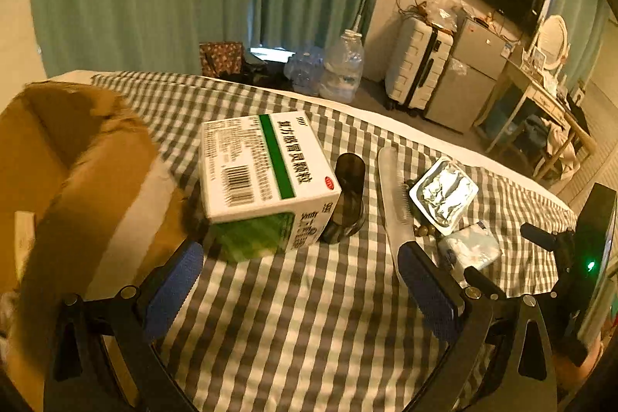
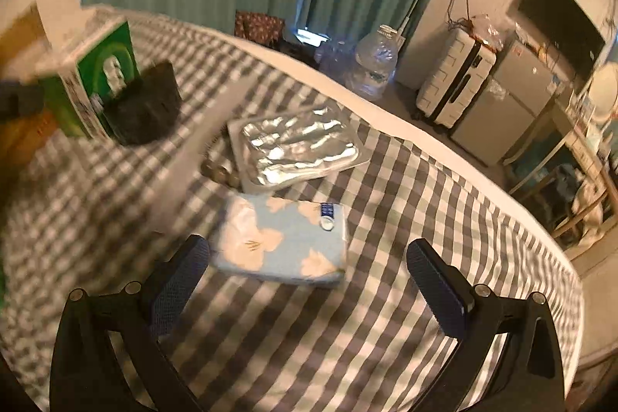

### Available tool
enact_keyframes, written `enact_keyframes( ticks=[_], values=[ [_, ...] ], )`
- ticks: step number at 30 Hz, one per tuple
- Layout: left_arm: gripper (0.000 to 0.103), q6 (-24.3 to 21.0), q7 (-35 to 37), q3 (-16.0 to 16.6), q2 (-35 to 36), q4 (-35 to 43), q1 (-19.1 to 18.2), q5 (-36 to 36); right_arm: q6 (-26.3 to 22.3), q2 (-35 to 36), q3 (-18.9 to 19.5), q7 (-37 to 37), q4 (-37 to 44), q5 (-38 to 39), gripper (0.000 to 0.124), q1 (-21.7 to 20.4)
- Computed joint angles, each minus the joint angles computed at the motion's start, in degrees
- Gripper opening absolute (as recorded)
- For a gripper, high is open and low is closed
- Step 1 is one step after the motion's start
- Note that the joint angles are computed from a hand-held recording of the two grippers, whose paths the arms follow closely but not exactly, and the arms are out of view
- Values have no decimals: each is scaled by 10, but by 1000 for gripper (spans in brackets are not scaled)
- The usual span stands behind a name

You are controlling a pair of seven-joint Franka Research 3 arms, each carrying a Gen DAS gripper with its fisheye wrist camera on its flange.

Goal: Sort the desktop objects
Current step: 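Grasp the white-green medicine box with the left tool while the right tool grasps the blue floral tissue pack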

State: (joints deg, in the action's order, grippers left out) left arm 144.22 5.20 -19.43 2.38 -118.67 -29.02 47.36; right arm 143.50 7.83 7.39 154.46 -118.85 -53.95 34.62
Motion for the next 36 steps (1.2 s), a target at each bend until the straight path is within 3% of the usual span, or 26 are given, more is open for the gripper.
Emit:
enact_keyframes(
  ticks=[3, 7, 11, 14, 18, 23, 25, 27, 29, 30, 32, 33, 36],
  values=[
    [103, -14, -8, 6, 23, 20, -3, 14, 19, 8, -6, 2, -3, -6, 103, -5],
    [103, -97, -57, 9, 52, 57, -26, 72, 60, 10, -17, 22, -11, -1, 103, -14],
    [103, -165, -54, 14, 85, 96, -45, 82, 105, 15, -24, 31, -21, 13, 103, -22],
    [103, -188, -52, 19, 97, 108, -55, 87, 129, 20, -28, 28, -24, 28, 103, -23],
    [103, -203, -51, 25, 97, 108, -58, 88, 120, 35, -28, -14, -11, 53, 103, -11],
    [103, -183, -40, 32, 94, 104, -40, 82, 130, 32, -37, 0, -20, 40, 103, -2],
    [103, -155, -22, 34, 91, 97, -30, 76, 133, 29, -38, -2, -24, 42, 103, -1],
    [102, -90, -3, 35, 80, 74, -14, 66, 133, 27, -37, -8, -25, 46, 103, -2],
    [80, -58, -4, 38, 72, 59, -5, 60, 136, 27, -38, 1, -25, 46, 103, 0],
    [80, -53, 0, 37, 72, 56, -1, 47, 137, 27, -39, 9, -26, 44, 101, 1],
    [79, -24, -9, 40, 62, 42, 7, 41, 129, 29, -41, 11, -19, 46, 90, 0],
    [78, -16, -8, 40, 59, 38, 9, 39, 128, 29, -42, 16, -17, 46, 74, 0],
    [78, -21, 2, 35, 54, 39, 10, 29, 151, 19, -41, 35, -26, 56, 74, -6]
  ],
)
